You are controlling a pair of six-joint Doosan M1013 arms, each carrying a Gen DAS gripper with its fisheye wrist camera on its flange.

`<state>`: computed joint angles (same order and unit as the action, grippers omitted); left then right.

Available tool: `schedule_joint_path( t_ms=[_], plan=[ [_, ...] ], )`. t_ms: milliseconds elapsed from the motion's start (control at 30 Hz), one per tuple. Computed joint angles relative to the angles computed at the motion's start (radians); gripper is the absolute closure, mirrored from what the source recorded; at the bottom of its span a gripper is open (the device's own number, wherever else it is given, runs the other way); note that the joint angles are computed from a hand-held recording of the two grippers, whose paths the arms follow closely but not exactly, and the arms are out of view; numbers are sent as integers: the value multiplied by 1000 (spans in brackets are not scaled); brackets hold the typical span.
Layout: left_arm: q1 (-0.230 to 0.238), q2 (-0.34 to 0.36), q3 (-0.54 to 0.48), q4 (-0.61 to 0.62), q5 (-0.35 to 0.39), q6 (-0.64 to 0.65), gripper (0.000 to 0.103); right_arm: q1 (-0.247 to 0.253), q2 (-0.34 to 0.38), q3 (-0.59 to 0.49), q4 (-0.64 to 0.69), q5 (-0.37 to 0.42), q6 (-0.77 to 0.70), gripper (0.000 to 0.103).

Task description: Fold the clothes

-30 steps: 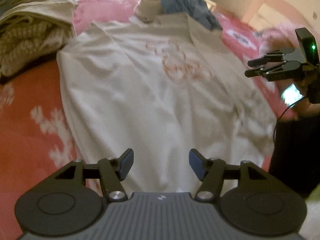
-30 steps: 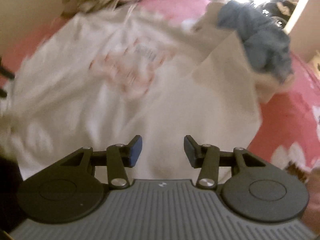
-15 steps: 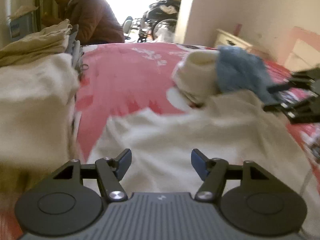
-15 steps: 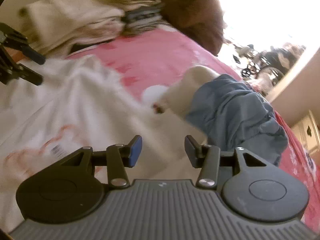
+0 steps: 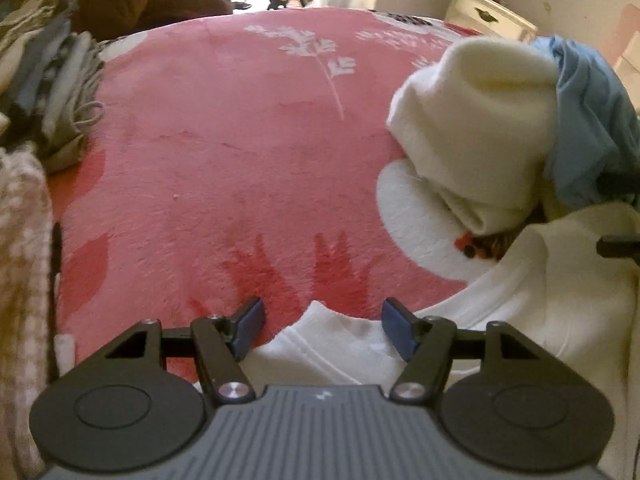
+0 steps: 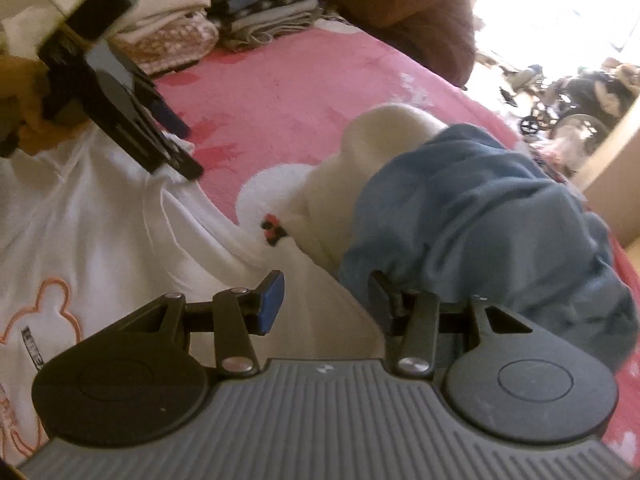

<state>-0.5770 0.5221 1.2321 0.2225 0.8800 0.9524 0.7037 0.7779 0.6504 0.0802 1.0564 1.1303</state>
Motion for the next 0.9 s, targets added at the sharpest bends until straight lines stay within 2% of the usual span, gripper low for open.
schedule_joint_path(
  t_ms=[100,167,267,300,333,367,400,433,500,733,900],
  plan=[
    [1,-11,21,-11,-21,38,37,0,34,-59,22,46,-55,58],
    [-1,-17,29,-12,-23,58,39,3,77,-133,15,118,-82,58],
    [-9,-20,30,12,-14,93,50,16,129,-221,-19,202,-110,58],
    [-14,-21,32,35,-12,88,58,21,145,-248,-35,231,-117,59],
    [-16,-18,29,48,-13,86,67,27,164,-280,-53,267,-121,67],
    [-22,-19,31,71,-13,71,73,33,185,-317,-73,312,-119,74],
    [-27,-21,33,92,-14,52,84,38,197,-340,-92,338,-117,86],
    [-32,-25,37,110,-18,34,96,41,197,-339,-99,338,-112,93],
    [-39,-41,56,142,-47,-13,97,43,154,-263,-87,270,-100,97],
    [-60,-140,158,241,-175,-201,98,27,-31,28,-3,-3,47,97],
    [-98,-232,224,328,-236,-306,99,30,-149,192,30,-134,127,97]
  ],
)
